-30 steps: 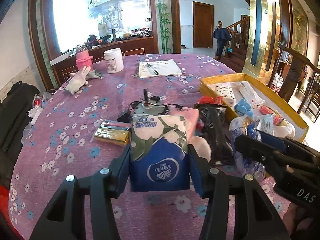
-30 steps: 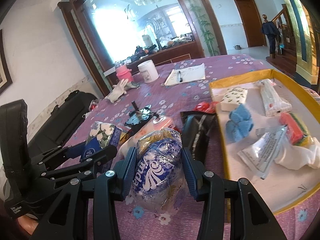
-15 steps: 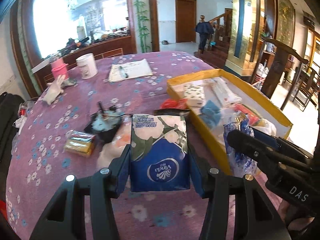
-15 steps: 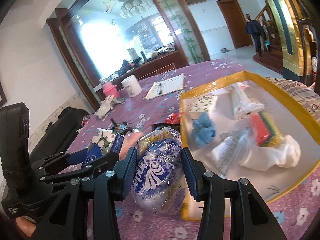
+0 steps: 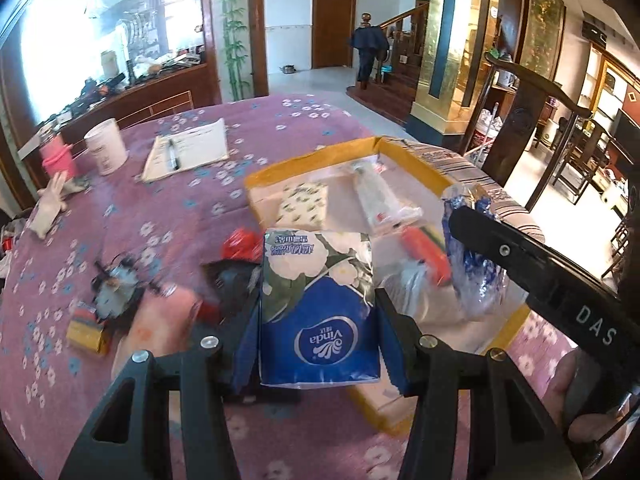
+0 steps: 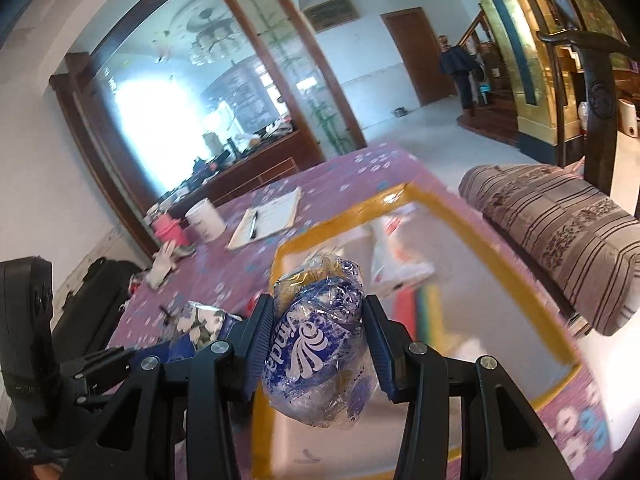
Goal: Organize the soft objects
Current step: 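Carry the tissue box and snack bag toward the tray, then open both grippers to drop the tissue box and snack bag into the tray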
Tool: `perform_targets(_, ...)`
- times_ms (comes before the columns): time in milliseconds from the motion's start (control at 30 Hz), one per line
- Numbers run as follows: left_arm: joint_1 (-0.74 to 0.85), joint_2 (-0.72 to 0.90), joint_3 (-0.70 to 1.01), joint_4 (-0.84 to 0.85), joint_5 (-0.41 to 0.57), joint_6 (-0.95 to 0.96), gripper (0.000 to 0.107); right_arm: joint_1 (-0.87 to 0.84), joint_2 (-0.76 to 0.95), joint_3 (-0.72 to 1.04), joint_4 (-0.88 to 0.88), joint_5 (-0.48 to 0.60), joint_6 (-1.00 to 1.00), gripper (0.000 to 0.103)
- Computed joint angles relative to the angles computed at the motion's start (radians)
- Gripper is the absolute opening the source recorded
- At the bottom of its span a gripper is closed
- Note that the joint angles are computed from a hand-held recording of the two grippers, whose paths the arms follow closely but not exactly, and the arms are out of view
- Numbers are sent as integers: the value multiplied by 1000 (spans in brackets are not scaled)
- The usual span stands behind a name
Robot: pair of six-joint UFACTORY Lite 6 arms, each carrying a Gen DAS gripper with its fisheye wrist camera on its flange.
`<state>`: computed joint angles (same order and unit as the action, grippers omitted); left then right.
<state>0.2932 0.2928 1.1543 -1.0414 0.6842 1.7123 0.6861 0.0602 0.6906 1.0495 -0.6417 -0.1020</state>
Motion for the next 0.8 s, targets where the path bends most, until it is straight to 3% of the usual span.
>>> perform_targets(267, -177, 102, 105, 98, -60, -218, 52, -198, 13, 59, -68, 139, -41, 49)
perform_targets(433, -284, 210, 181, 163, -126, -347, 52, -340, 111, 166, -74, 281, -128, 49)
perform_targets(633, -344, 324, 280, 235, -177, -475, 51, -423, 225, 266, -28, 362, -205, 50)
perform_targets(800, -371, 393, 361, 301, -182, -562, 51, -462, 267, 294, -174, 402, -62, 50)
